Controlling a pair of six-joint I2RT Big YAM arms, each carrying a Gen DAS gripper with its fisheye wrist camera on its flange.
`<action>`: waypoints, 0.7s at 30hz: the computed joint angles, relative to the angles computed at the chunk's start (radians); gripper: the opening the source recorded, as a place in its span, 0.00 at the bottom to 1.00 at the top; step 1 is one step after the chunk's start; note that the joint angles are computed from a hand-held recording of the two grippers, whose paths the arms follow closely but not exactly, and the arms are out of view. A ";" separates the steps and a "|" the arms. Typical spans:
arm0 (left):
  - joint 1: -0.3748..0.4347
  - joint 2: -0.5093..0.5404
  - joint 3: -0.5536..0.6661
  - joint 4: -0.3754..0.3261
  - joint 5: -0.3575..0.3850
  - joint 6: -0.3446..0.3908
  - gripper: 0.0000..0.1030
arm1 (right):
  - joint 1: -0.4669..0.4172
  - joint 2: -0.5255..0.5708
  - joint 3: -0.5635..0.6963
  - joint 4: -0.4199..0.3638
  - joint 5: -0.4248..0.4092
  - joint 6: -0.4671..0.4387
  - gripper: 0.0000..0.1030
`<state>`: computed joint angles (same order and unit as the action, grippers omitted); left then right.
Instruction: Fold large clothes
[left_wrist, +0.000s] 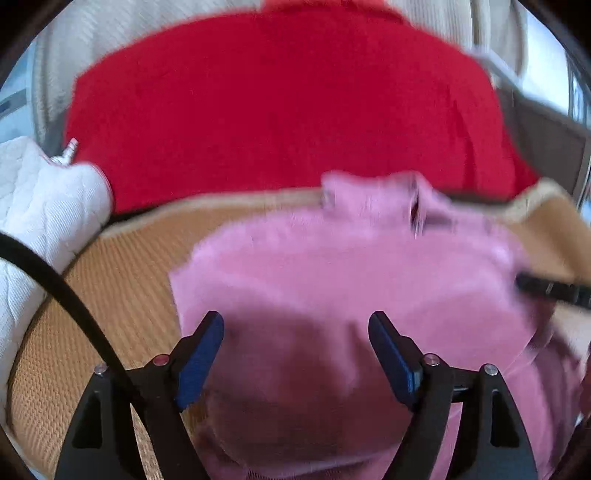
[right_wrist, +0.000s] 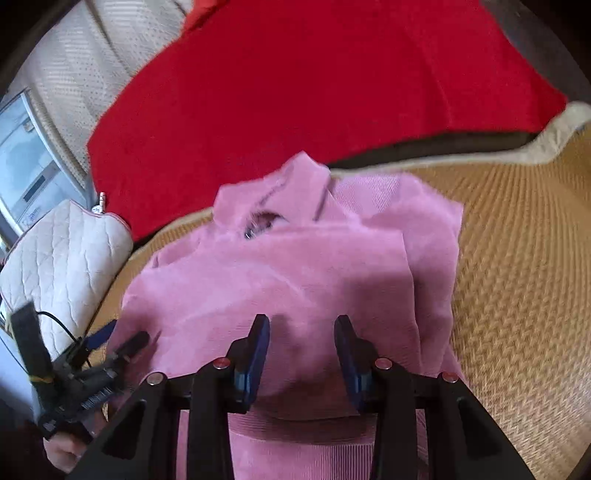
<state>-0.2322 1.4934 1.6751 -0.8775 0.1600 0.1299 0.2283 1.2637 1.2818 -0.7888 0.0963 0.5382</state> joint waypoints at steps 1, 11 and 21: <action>0.001 -0.007 -0.005 0.026 -0.005 -0.013 0.79 | 0.004 -0.001 0.003 0.017 -0.001 -0.013 0.39; -0.040 0.107 0.094 -0.160 -0.133 -0.039 0.81 | 0.005 0.079 0.049 -0.009 -0.040 -0.013 0.41; -0.022 0.094 0.076 -0.165 -0.104 -0.057 0.85 | 0.029 0.015 0.005 -0.028 -0.031 -0.044 0.42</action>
